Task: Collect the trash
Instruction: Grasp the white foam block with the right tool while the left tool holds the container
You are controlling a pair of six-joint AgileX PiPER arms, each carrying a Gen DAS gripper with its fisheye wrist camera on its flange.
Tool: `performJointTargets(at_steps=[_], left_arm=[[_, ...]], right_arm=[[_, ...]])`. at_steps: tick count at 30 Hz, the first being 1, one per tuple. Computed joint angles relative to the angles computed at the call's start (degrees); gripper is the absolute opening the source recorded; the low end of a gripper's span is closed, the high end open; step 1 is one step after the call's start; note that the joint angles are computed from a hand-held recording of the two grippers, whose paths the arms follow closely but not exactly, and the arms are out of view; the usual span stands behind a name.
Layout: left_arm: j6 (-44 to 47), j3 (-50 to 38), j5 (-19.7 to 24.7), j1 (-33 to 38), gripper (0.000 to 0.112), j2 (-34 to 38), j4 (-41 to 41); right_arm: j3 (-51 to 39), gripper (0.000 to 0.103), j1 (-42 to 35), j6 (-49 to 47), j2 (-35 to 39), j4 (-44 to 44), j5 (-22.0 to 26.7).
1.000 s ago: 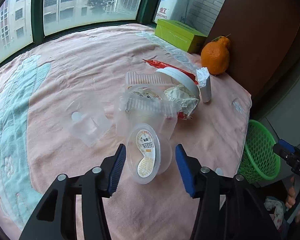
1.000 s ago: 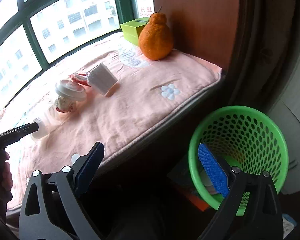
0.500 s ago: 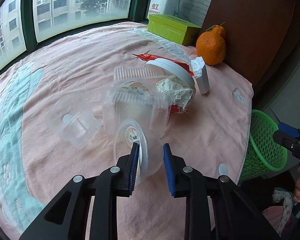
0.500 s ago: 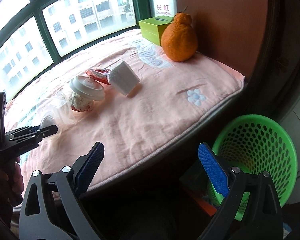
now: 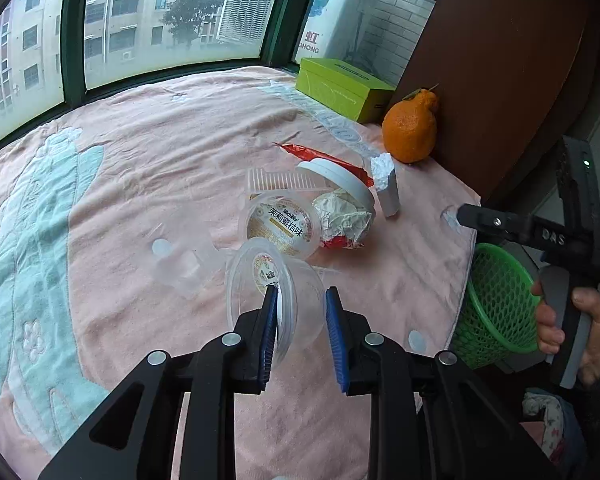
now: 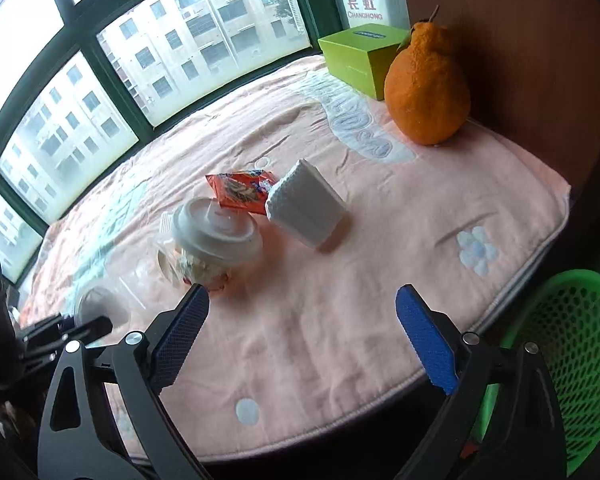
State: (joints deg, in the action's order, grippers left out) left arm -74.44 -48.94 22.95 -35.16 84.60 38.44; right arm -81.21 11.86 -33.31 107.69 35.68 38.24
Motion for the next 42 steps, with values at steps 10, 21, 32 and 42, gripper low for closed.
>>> performJointTargets(at_steps=[10,21,32,42], left_arm=[[0.12,1.66,-0.65,0.87,0.024,-5.01,0.11],[0.32,0.39,0.0,0.13,0.024,-5.98,0.95],[3.18,-3.95,-0.32,-1.83,0.024,-2.77,-0.84],[12.09,-14.4,-1.47,-5.64,0.024,6.15,-8.36]], right_arm=[[-27.05,0.087,-1.04,16.68,18.65,3.08,13.43],[-35.31,0.07,-1.71,24.68,25.73,4.59,18.36],[-17.39,0.064,-5.4,11.68,13.35,10.79,12.04],[2.01,0.064,-17.99,-2.85,-0.79,14.72,9.46]])
